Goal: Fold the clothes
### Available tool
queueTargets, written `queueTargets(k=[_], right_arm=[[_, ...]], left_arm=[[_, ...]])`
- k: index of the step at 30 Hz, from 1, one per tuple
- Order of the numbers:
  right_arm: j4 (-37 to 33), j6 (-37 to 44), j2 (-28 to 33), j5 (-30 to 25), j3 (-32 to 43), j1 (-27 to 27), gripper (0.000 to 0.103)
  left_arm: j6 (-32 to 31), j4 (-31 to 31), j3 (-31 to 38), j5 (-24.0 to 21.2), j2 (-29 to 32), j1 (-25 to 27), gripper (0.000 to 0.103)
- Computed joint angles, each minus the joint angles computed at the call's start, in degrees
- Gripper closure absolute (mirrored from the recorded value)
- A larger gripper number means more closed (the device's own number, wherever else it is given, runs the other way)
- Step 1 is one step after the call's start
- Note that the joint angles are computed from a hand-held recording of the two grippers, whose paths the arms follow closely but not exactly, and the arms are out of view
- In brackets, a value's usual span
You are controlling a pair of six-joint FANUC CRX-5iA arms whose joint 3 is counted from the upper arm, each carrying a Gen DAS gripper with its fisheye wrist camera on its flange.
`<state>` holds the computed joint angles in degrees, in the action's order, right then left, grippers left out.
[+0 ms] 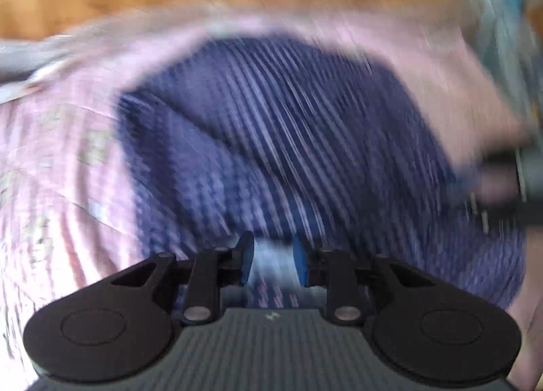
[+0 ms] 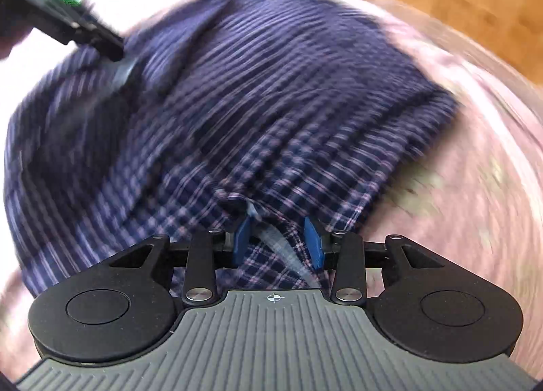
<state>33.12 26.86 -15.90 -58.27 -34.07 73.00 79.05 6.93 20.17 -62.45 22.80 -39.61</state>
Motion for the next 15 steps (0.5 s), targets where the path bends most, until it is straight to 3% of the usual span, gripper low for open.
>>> queueTargets(k=[2,4,6,9,11,13,15], right_arm=[[1.32,2.58,0.85,2.06,-0.01,-1.98,0.061],[6.56,-4.65,2.42,0.56,-0.77,-3.48,0.059],[9.53,-10.65,3.39,-1.39,-1.05,-4.17,0.058],[11.62,-15.14,3.17,-2.52,-0.34,-2.25,0.062],[9.57,-13.98,0.44,2.27,-0.59,0.42,0.062],[7.33,-12.64,-1.57,7.16,-0.72,2.76,0.065],[2.21,-9.53,-0.03,8.19,0.31,4.18,0.066]], left_arm=[[-0.18,-2.59,1.89,-0.55,2.07,-1.72,0.079],[3.60,-5.56,1.80,3.20,2.34,-2.95,0.079],[13.72,-6.70,0.14,8.64,1.29,-2.41,0.079],[28.21,-8.18,-2.42,13.04,-1.35,-0.02,0.080],[28.99,-6.45,-6.16,14.74,-4.56,2.06,0.080],[27.70,-5.71,-9.58,14.18,-8.20,3.71,0.079],[27.02,-5.80,-12.28,11.64,-11.59,4.81,0.078]])
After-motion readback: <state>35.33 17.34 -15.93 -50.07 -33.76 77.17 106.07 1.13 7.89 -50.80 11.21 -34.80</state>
